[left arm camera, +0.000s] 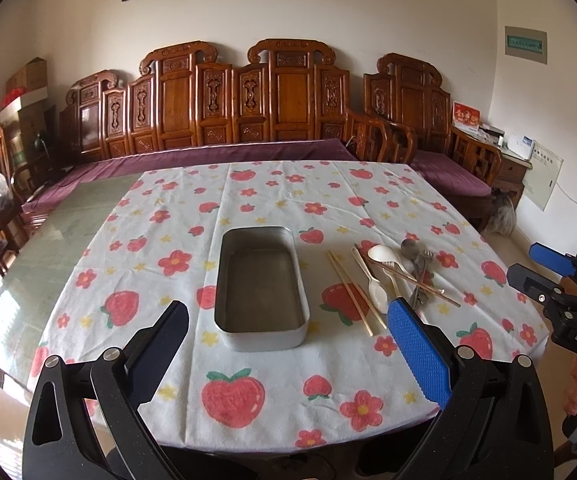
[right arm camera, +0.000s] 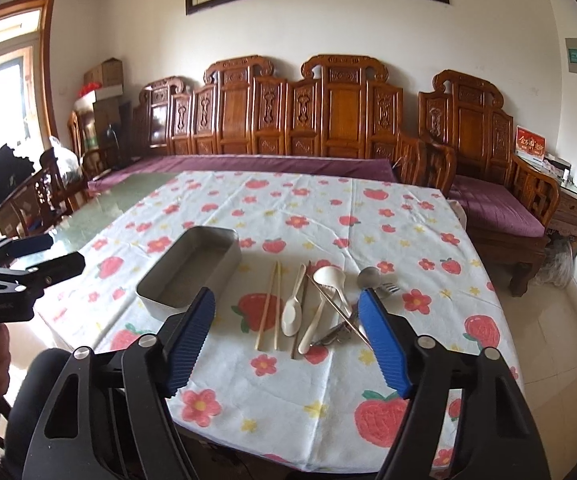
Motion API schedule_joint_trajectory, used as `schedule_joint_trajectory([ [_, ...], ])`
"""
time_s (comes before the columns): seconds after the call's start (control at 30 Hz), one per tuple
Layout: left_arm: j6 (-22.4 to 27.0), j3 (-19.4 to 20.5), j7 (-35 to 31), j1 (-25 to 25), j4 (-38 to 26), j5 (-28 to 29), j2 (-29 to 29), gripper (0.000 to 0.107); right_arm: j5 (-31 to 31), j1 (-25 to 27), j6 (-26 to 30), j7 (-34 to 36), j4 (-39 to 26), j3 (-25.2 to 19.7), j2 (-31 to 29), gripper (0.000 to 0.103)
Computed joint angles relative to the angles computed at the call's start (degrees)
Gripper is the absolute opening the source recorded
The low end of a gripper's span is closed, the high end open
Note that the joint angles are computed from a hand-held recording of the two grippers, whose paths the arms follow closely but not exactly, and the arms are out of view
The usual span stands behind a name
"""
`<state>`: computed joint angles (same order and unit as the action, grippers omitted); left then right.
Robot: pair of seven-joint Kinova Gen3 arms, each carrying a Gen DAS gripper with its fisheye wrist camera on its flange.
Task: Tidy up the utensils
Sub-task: 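Move the left tool toward the wooden chopsticks while the right tool approaches the utensils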
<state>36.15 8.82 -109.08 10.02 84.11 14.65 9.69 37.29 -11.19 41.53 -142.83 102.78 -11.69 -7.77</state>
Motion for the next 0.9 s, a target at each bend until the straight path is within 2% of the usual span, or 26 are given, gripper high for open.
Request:
schedule_joint_trajectory([
  [0.17,1.5,1.0,-1.4,0.1,-3.2,0.9,3.1,0.097,-2.4,0.9,-1.1,4.3,-0.4,2.5,1.6,0.072],
  [0.27,1.9,1.1,-1.3,1.4,-5.0,-0.4,4.9,0.097,-3.0,1.7,-2.0,6.1,-0.2,3.9,2.5,0.071],
  [0.37,1.8,1.2,-0.7,3.1,-6.0,-2.5,6.7,0.096,-4.7,2.6,-2.5,8.6,-0.5,5.5,3.9,0.065],
  [0.5,3.7,1.8,-1.2,3.8,-7.4,-2.8,9.0,0.089,-10.6,3.9,-4.6,15.5,-0.5,8.4,6.0,0.056],
  [0.63,5.3,2.0,-1.1,4.8,-9.0,-3.4,11.4,0.081,-15.8,5.2,-5.8,21.3,-0.6,10.1,8.2,0.054],
  [0.77,4.9,1.2,0.8,7.1,-9.8,-5.5,13.3,0.076,-18.2,5.8,-6.3,22.9,0.1,10.9,9.7,0.054],
  [0.9,7.5,1.6,1.2,8.2,-12.9,-6.4,16.8,0.069,-20.0,6.3,-6.9,24.4,0.7,11.7,11.0,0.054],
])
